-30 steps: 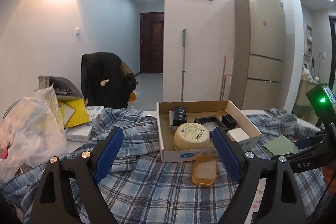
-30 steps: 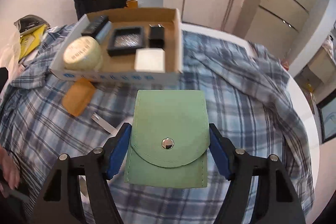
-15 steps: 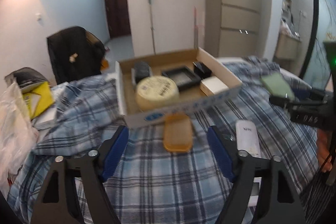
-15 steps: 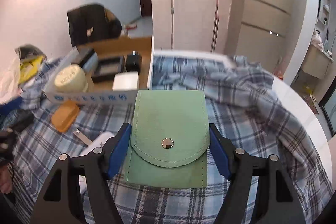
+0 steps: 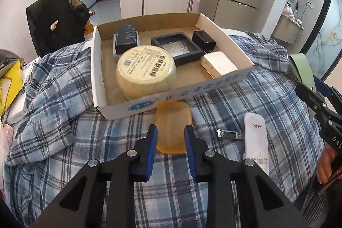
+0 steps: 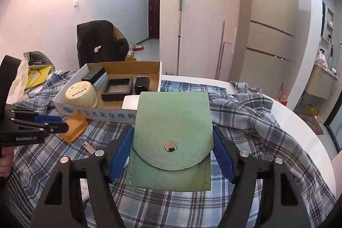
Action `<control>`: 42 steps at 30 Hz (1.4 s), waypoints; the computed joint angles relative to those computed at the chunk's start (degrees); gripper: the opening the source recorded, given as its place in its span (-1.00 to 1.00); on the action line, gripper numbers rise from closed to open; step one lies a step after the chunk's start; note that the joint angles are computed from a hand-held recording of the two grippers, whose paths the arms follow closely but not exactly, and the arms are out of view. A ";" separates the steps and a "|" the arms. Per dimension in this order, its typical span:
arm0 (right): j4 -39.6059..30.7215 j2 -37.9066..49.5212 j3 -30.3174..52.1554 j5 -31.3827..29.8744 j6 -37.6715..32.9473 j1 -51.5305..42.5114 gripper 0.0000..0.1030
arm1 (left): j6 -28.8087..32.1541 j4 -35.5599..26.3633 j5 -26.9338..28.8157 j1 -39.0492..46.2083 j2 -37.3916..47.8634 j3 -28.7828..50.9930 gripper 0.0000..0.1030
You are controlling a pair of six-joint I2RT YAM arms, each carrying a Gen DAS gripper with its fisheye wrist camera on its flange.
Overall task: Organize rigid objects
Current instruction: 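Grasp the orange translucent box with the left gripper while the right holds the green pouch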
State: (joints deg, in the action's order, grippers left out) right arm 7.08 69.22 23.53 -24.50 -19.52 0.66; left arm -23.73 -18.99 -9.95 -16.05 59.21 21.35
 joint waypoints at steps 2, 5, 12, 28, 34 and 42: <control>-1.00 0.38 0.54 -0.64 -0.13 -0.21 0.37 | 0.28 0.27 0.16 0.59 2.46 1.09 0.13; -0.82 0.30 0.42 -0.73 0.07 -0.66 0.37 | 0.07 1.71 0.41 1.07 3.09 1.36 0.44; -1.80 0.96 1.34 -1.17 -0.67 -1.02 0.37 | -0.14 3.69 -0.47 -0.26 13.39 5.05 0.06; -0.83 1.89 1.60 -0.17 0.02 -0.94 0.37 | -5.09 -14.01 -4.39 0.40 -14.45 2.37 -0.13; -3.65 -3.12 1.54 -0.49 -0.80 -2.98 0.37 | -4.92 -19.17 -7.24 -1.18 -18.39 7.46 -0.13; -16.53 -5.37 14.80 -1.60 1.56 -4.63 0.37 | -5.41 -10.52 -6.51 -1.97 -5.09 14.73 -0.13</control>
